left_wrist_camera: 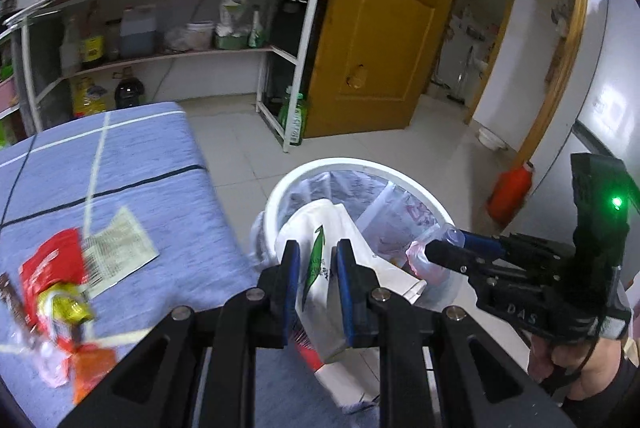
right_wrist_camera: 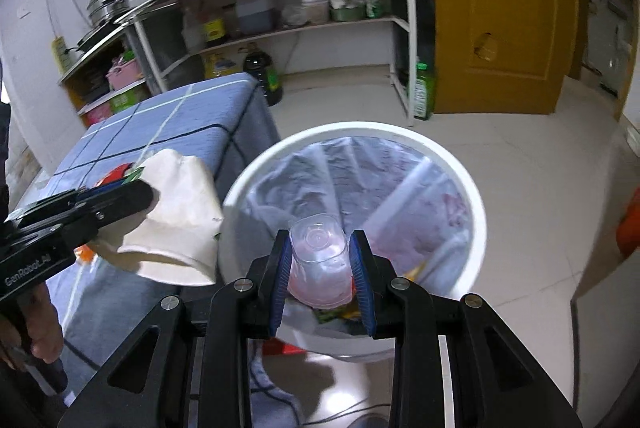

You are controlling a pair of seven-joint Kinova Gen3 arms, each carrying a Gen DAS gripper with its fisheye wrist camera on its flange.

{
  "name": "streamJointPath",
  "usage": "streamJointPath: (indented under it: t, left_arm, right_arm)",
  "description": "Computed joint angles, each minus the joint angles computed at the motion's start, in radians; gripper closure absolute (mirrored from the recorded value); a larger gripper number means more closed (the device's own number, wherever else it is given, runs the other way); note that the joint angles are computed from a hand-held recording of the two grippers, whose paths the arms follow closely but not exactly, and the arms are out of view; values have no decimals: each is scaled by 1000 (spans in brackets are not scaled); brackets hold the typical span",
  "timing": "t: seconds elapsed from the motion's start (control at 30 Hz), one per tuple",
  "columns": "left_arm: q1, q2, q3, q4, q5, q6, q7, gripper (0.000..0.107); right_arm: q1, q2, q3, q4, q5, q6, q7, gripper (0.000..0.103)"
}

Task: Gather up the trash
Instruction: 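Carry the paper bag and cup over the wastebasket and open both tools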

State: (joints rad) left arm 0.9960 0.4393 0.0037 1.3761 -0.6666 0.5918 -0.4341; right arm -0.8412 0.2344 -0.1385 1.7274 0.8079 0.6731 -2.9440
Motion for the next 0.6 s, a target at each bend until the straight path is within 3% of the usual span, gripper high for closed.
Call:
streamJointPath:
  t: [0.23, 0.53, 0.6]
  left_arm:
    - [-55, 88, 44, -117, 121, 32, -135, 87]
    - [-47, 128, 20, -177, 203, 71, -216, 84]
    - [-47, 125, 15, -170, 213, 65, -217, 84]
  right_arm:
    - [19, 2, 10, 14, -14, -4, -13, 72]
    - [14, 14, 13, 5, -9, 39, -30, 71]
    - [15, 13, 11, 4, -12, 41, -28, 67]
